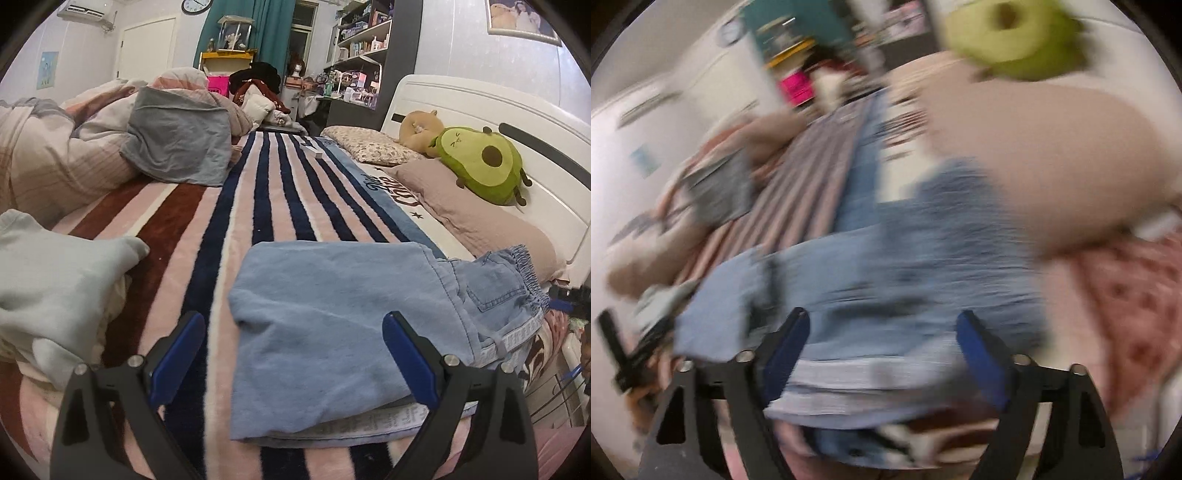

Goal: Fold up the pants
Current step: 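Grasp the gathered waistband with the right tool and fold it over the legs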

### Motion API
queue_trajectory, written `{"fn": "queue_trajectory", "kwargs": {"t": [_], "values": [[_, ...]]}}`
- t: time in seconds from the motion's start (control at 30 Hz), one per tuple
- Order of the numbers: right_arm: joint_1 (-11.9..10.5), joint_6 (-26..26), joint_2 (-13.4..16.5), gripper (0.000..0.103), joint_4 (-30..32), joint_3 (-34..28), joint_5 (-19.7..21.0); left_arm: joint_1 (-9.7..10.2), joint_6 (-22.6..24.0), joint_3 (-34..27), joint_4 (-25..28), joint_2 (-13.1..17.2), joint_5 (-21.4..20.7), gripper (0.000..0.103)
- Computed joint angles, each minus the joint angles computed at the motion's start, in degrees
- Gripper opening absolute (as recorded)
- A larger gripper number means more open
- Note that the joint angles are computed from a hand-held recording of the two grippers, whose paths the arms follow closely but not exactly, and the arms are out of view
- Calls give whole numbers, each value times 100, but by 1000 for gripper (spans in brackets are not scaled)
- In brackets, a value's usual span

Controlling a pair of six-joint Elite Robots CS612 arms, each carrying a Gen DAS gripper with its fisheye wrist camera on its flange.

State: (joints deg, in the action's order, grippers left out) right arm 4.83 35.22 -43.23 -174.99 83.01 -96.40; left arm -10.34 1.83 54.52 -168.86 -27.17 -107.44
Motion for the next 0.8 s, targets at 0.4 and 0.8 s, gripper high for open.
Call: {"fn": "queue_trajectory", "kwargs": {"t": [0.4,0.8], "values": [[-346,1659,455,86,-1241,94,1170,-41,-91,79,67,-55,77,96],[28,554,441,24,-1600,-490,394,52,-336,-66,-59,46,47,96]]}}
